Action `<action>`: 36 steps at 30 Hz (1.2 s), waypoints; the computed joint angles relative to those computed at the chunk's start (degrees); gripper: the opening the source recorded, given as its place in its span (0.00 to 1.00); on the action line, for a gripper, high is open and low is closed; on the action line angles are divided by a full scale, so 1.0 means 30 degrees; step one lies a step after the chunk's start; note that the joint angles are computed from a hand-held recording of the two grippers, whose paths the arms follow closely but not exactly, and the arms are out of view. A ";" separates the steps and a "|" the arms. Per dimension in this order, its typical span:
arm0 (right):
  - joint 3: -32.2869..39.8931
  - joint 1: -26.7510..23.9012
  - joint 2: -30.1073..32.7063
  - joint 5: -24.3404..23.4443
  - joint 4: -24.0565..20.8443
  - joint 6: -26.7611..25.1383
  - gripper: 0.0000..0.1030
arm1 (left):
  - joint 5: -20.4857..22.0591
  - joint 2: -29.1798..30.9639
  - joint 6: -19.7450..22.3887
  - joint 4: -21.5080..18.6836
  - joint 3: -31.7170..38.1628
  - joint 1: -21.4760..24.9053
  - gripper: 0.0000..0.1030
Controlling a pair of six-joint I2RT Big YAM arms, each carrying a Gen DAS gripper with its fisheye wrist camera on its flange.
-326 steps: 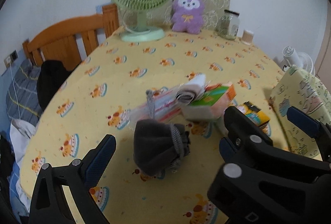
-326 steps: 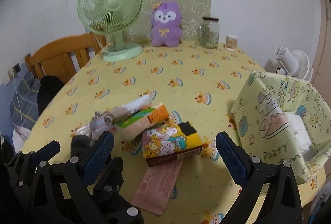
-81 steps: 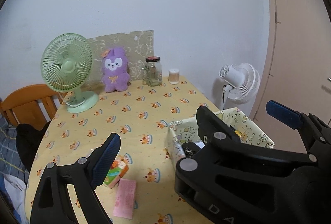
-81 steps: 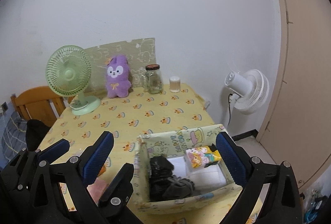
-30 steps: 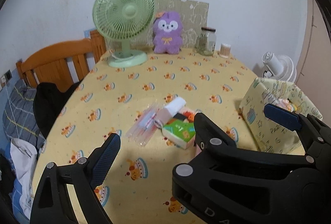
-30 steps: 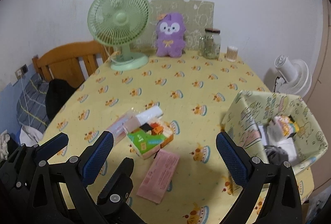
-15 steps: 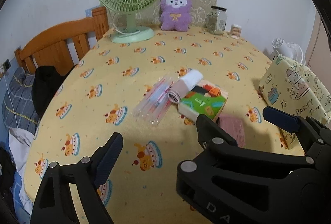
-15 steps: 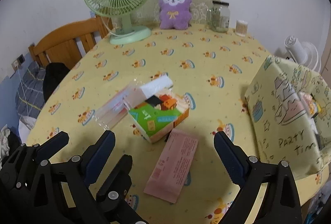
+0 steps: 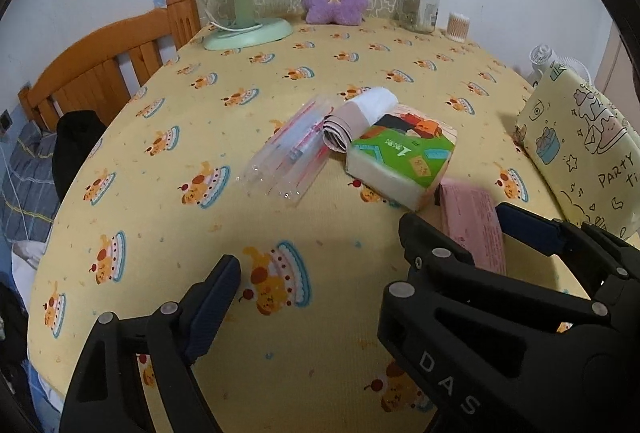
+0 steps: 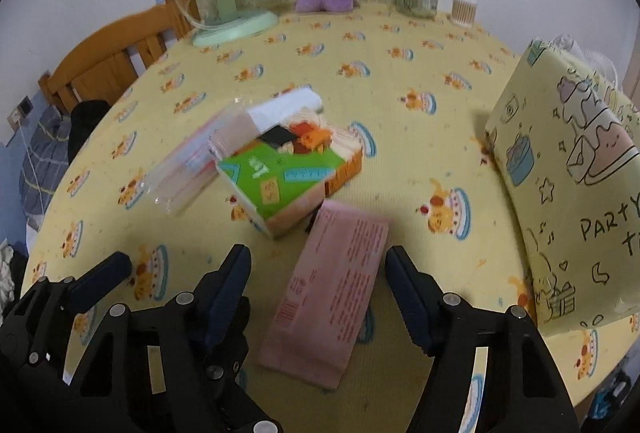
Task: Organize soft objects
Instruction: 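Grasp the pink paper packet with the right gripper, then grasp the green tissue pack with the left gripper while the right holds the pink packet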
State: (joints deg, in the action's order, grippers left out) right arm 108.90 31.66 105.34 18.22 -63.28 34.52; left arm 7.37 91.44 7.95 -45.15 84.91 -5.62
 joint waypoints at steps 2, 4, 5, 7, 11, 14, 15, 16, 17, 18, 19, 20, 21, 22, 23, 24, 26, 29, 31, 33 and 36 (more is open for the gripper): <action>-0.0066 0.0006 -0.0020 0.0092 0.0229 -0.0164 0.67 | 0.0167 0.0025 -0.0062 0.0081 -0.0010 0.0028 0.85; -0.0135 -0.0030 -0.0085 -0.0014 0.0332 -0.0178 0.62 | 0.0867 0.0064 0.0146 -0.0058 0.0082 0.0075 0.84; -0.0219 -0.0042 -0.0134 -0.0079 0.0438 -0.0164 0.56 | 0.0953 0.0080 0.0216 -0.0148 0.0136 0.0048 0.84; -0.0557 -0.0155 -0.0384 -0.0468 0.0747 -0.0178 0.54 | 0.1097 0.0176 0.0296 -0.0399 0.0340 -0.0044 0.84; -0.0989 -0.0422 -0.0702 -0.1106 0.1185 -0.0316 0.49 | 0.1468 0.0337 0.0395 -0.0752 0.0643 -0.0226 0.81; -0.1264 -0.0635 -0.0971 -0.1563 0.1291 -0.0339 0.45 | 0.1963 0.0518 0.0636 -0.1095 0.0985 -0.0392 0.79; -0.1287 -0.0679 -0.1014 -0.1467 0.1273 -0.0423 0.44 | 0.2082 0.0552 0.0624 -0.1089 0.1028 -0.0441 0.79; -0.1293 -0.0716 -0.1054 -0.1396 0.1199 -0.0489 0.44 | 0.2196 0.0616 0.0587 -0.1151 0.1110 -0.0478 0.79; -0.1252 -0.0780 -0.1055 -0.1342 0.1118 -0.0542 0.44 | 0.2237 0.0663 0.0549 -0.1182 0.1179 -0.0534 0.79; -0.1220 -0.0842 -0.1039 -0.1326 0.1069 -0.0573 0.44 | 0.2162 0.0712 0.0548 -0.1247 0.1251 -0.0601 0.79; -0.1192 -0.0907 -0.1016 -0.1396 0.1033 -0.0636 0.44 | 0.2044 0.0750 0.0620 -0.1329 0.1315 -0.0655 0.79; -0.1217 -0.0977 -0.1013 -0.1522 0.1040 -0.0683 0.43 | 0.1717 0.0774 0.0873 -0.1462 0.1373 -0.0753 0.80; -0.1206 -0.1000 -0.0979 -0.1385 0.0965 -0.0600 0.38 | 0.0792 0.0569 0.1070 -0.0918 0.1059 -0.0923 0.80; -0.0996 -0.0914 -0.0809 -0.0643 0.0581 -0.0672 0.38 | -0.0283 0.0314 0.1239 -0.0111 0.0623 -0.1074 0.80; -0.1014 -0.0860 -0.0791 -0.0197 0.0643 -0.0798 0.38 | -0.0821 0.0188 0.1396 0.0305 0.0434 -0.1152 0.80; -0.0971 -0.0814 -0.0729 0.0245 0.0595 -0.0870 0.38 | -0.0945 0.0118 0.1461 0.0511 0.0342 -0.1124 0.80; -0.0948 -0.0892 -0.0703 0.0259 0.0654 -0.0764 0.38 | -0.0219 0.0416 0.1170 -0.0030 0.0787 -0.0923 0.80; -0.0679 -0.1009 -0.0582 0.0190 0.0436 -0.0894 0.37 | 0.0109 0.0784 0.0845 -0.0408 0.1224 -0.0868 0.80; -0.0779 -0.1014 -0.0693 0.0224 0.0572 -0.1152 0.39 | -0.0085 0.0737 0.1133 -0.0328 0.1152 -0.0947 0.80; -0.1020 -0.1128 -0.0889 -0.0631 0.0695 -0.1174 0.45 | -0.0046 0.0635 0.1309 -0.0311 0.1045 -0.0949 0.82; -0.1591 -0.1194 -0.1184 -0.1333 0.1224 -0.0729 0.58 | -0.0151 0.0393 0.1073 -0.0210 0.0746 -0.0762 0.83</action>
